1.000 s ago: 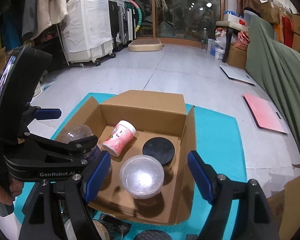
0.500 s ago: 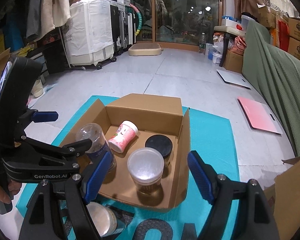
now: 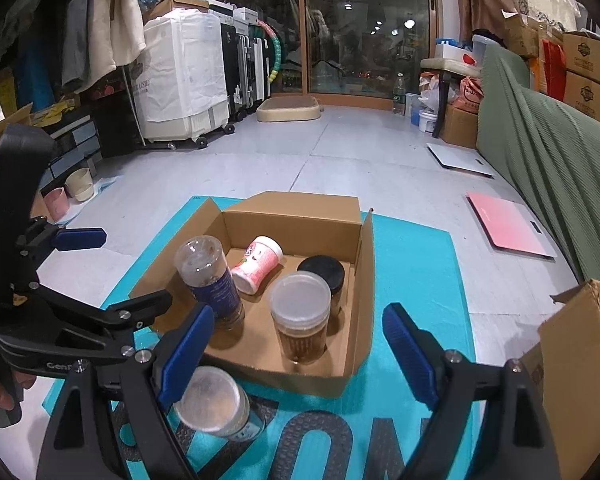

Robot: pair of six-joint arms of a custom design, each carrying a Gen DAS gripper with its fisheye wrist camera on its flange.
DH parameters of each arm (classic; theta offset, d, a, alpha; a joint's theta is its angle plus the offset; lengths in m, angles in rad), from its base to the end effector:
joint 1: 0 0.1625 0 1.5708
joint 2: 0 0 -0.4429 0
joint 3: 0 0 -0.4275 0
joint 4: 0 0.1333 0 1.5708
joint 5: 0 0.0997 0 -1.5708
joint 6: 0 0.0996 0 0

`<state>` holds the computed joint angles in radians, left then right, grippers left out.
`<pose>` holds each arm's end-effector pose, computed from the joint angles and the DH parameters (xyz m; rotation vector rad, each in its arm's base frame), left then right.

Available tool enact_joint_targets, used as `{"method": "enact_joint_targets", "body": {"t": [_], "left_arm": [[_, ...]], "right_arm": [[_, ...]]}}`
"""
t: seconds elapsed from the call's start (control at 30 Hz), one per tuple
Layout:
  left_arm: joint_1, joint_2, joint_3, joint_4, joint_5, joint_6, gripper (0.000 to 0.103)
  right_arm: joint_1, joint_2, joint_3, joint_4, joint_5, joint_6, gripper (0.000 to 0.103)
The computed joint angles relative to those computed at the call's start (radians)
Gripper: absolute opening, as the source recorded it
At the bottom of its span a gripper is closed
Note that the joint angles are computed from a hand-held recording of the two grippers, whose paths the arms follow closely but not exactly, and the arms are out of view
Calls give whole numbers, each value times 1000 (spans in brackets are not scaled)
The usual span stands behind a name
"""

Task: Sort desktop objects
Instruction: 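Withdraw both grippers from the box toward the two jars on the mat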

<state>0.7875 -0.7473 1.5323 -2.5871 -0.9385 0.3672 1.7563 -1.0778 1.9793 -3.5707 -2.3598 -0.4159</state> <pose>-0.3879 -0.6619 0.1060 1.2968 2.1768 -0.4589 0.1690 -0.5612 0.2742 0.1062 -2.0712 1.1256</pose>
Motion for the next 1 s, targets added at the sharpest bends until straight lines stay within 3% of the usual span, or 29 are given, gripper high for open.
{"method": "enact_joint_targets", "body": {"t": [0.4, 1.0], "left_arm": [[-8, -86, 97, 4, -45, -55, 100], [3, -194, 259, 13, -45, -147, 100]], "right_arm": [[5, -33, 103, -97, 5, 48, 89], [29, -20, 244, -185, -38, 100, 93]]}}
